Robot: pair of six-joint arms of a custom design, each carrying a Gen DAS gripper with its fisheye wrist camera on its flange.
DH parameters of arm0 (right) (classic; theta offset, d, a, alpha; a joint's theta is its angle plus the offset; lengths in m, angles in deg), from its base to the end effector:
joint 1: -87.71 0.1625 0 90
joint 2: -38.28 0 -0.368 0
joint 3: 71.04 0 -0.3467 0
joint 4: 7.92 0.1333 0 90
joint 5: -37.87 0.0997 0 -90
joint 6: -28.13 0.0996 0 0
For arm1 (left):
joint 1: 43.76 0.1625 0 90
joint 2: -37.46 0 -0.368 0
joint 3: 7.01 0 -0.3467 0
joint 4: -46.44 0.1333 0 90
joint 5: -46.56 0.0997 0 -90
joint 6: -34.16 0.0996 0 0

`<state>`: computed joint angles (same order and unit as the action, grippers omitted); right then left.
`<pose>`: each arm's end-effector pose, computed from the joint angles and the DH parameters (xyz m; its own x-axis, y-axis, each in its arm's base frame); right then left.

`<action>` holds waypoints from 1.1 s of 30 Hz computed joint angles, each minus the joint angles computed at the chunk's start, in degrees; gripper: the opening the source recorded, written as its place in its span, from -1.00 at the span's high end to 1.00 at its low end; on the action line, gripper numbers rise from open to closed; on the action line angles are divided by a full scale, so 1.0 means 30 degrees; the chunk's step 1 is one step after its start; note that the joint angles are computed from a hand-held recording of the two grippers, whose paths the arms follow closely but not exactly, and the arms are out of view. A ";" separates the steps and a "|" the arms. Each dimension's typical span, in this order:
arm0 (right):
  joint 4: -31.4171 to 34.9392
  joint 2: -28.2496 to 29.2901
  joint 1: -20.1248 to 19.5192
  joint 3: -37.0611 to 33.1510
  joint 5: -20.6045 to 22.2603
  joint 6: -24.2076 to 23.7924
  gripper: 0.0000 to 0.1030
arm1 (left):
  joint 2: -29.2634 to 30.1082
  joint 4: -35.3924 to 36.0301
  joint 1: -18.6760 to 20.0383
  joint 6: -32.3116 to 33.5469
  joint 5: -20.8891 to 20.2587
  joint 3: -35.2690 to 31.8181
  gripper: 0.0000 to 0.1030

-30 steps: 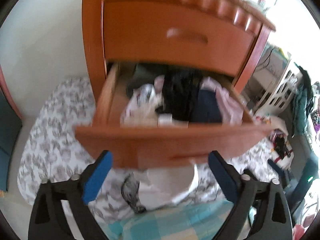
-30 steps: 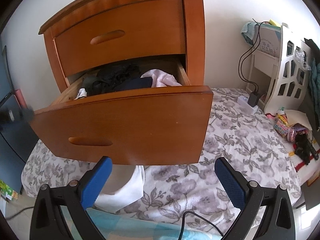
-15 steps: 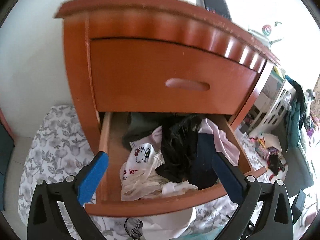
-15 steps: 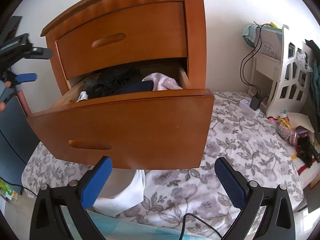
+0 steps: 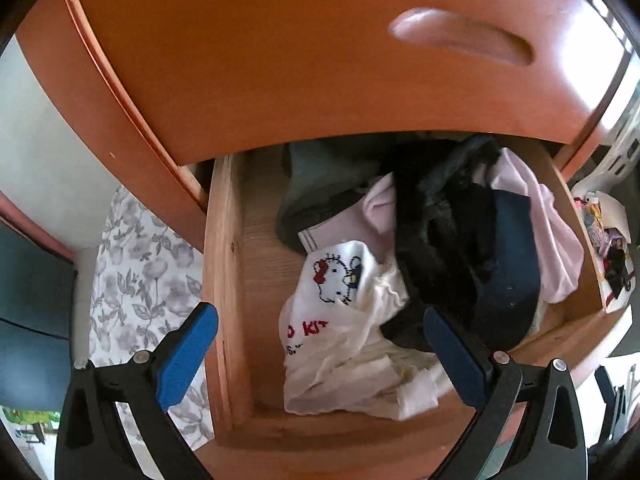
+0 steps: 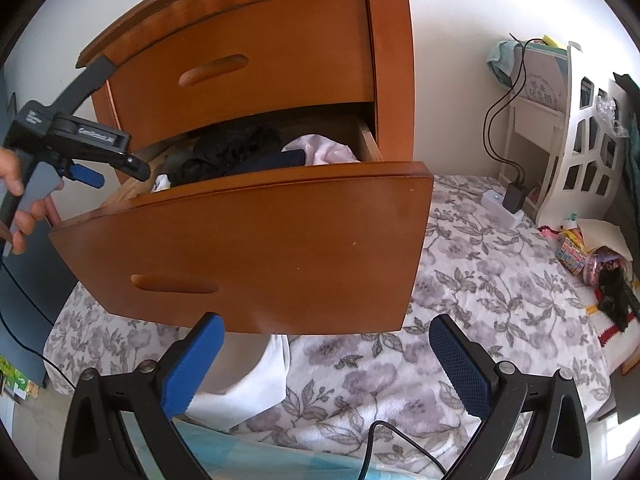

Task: Organize soft objects
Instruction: 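Reach the left gripper into the drawer and grasp the black garment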

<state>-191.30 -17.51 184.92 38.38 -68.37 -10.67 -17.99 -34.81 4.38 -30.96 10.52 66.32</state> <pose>0.1737 -0.5327 0.1779 -0.6994 -0.4336 0.5682 -0.6861 0.6301 -0.3636 -0.2421 -0.5907 0.2621 -0.6238 -0.3252 -0.7107 0.0729 0.8812 -0.4672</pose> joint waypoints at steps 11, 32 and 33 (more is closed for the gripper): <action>0.0050 0.0137 0.0030 -0.0022 -0.0242 -0.0080 -1.00 | 0.0631 -0.4580 0.0433 0.2458 -0.1657 0.0240 -0.66; 0.0261 0.0078 -0.0053 -0.0071 -0.0437 0.0411 -1.00 | 0.5867 -0.1446 0.1142 0.3451 -0.3246 -0.5923 -0.19; 0.0224 0.0066 -0.0057 -0.0059 -0.0429 0.0425 -1.00 | 0.6029 -0.1396 0.1347 0.3643 -0.3209 -0.6241 -0.18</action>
